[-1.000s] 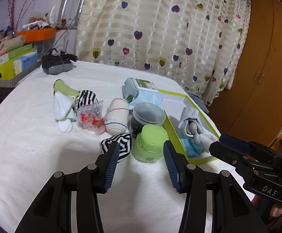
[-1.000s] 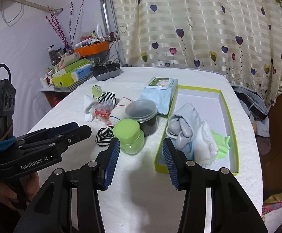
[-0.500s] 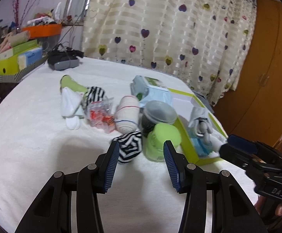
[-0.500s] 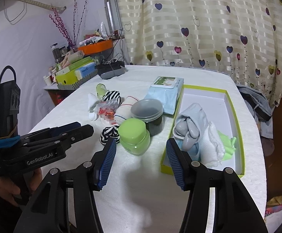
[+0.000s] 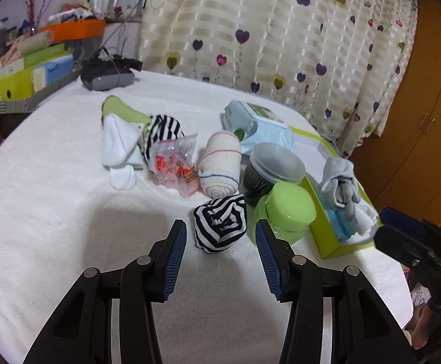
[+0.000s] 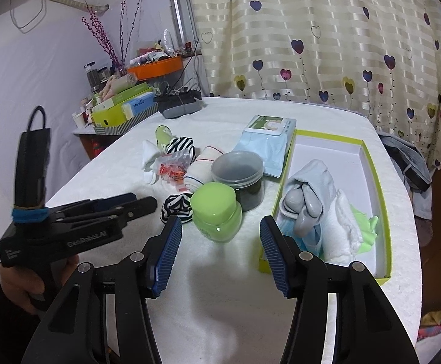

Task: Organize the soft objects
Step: 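Withdraw both tools from the box toward the striped sock ball and candy bag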

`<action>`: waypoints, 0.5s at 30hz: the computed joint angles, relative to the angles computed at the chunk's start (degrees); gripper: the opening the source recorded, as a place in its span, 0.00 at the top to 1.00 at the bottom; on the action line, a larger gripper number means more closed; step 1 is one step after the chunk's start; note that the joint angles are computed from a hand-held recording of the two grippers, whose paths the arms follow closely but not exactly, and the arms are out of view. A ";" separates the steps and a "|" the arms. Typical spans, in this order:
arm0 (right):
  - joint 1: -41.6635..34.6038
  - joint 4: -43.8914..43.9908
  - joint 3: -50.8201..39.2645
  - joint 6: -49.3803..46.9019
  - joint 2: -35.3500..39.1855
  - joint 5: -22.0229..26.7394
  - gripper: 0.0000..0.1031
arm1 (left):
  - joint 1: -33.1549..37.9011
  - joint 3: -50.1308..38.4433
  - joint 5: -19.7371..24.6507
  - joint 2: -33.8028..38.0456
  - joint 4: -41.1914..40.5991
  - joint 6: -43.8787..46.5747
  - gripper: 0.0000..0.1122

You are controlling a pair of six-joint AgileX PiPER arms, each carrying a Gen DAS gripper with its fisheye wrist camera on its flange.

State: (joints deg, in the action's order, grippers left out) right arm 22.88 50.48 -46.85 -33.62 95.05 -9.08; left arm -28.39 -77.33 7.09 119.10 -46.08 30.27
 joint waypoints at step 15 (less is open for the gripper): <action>-3.09 -9.27 -3.60 8.29 3.42 3.38 0.47 | 0.60 -15.51 9.11 11.42 17.93 -17.69 0.59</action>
State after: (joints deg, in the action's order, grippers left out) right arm 19.79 41.21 -50.45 -25.32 98.46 -5.70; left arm -27.80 -92.83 16.19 130.52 -28.16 12.57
